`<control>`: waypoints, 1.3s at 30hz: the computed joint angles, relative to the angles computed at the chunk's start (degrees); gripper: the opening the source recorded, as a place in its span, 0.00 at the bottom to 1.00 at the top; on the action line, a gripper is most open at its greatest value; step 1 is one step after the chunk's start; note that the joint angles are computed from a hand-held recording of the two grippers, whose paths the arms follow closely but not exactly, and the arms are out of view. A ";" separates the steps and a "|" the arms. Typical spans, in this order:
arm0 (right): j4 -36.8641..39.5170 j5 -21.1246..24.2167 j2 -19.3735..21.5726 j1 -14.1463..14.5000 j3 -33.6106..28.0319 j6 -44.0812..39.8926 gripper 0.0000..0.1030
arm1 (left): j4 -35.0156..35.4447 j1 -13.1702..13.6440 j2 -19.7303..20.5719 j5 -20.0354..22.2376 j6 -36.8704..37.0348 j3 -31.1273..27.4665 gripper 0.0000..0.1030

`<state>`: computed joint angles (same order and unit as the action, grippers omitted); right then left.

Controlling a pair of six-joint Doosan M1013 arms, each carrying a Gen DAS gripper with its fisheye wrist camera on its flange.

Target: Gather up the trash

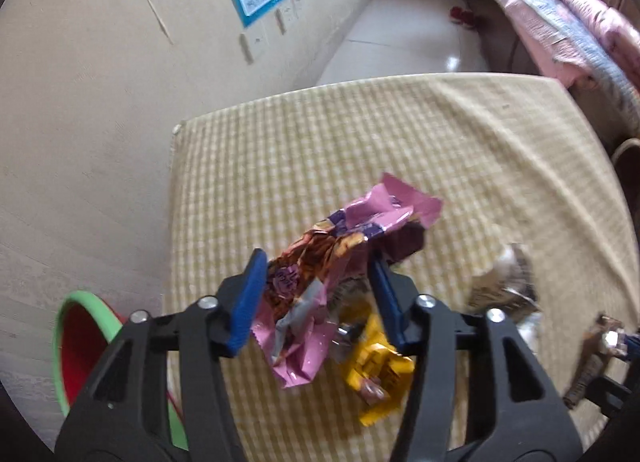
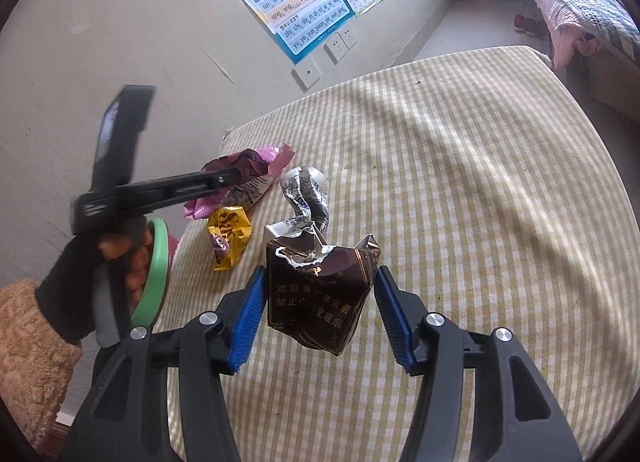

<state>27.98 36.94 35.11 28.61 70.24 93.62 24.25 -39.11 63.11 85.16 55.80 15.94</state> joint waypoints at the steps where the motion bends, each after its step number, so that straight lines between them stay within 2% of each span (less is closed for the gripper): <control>1: 0.62 0.33 0.05 -0.14 -0.05 -0.51 0.52 | -0.15 0.03 0.16 0.31 -0.07 -0.42 0.34; 4: 1.50 0.92 0.10 -0.51 -0.08 -0.79 0.52 | -1.35 0.18 -3.18 -4.43 -1.66 4.94 0.31; 8: 1.52 0.62 -0.18 -0.76 0.31 -0.47 0.52 | 2.80 -0.74 -9.66 -11.73 -6.79 14.50 0.30; 9: 1.16 0.61 -0.23 -0.73 0.34 -0.24 0.52 | 4.87 -1.42 -12.31 -13.83 -8.87 18.48 0.31; 12: -0.12 0.52 -0.26 -0.48 0.24 0.46 0.52 | 9.97 -3.57 -17.40 -15.81 -13.43 26.83 0.31; 16: -1.66 0.84 -0.16 -0.11 0.03 0.94 0.52 | 10.99 -5.85 -22.09 -17.58 -22.49 36.20 0.32; 19: -3.15 1.60 0.08 0.23 -0.36 1.56 0.52 | 10.37 -6.76 -23.69 -18.27 -28.76 40.31 0.32; 20: -3.63 1.84 0.16 0.33 -0.47 1.78 0.52 | 10.00 -7.01 -24.03 -18.64 -30.25 41.16 0.36; 22: -4.46 2.16 0.20 0.47 -0.53 2.12 0.52 | 8.68 -7.11 -24.62 -19.92 -32.88 43.17 0.50; 24: -5.05 2.15 0.14 0.52 -0.36 2.39 0.52 | 8.76 -7.29 -25.07 -21.00 -33.46 44.75 0.71; 28: -5.66 2.60 0.25 0.48 -0.35 3.14 0.52 | 12.01 -8.15 -25.71 -19.59 -35.16 46.75 0.82; 31: -5.85 3.15 0.48 0.52 -0.63 3.24 0.52 | 18.37 -9.49 -25.13 -12.79 -39.62 46.48 0.94; 33: -5.76 3.51 0.69 0.49 -0.86 3.05 0.52 | 20.44 -9.92 -25.03 -10.41 -41.30 46.44 0.95; 39: -5.96 4.25 1.10 0.55 -1.39 3.53 0.52 | 28.76 -12.09 -24.98 -8.53 -42.12 47.22 0.95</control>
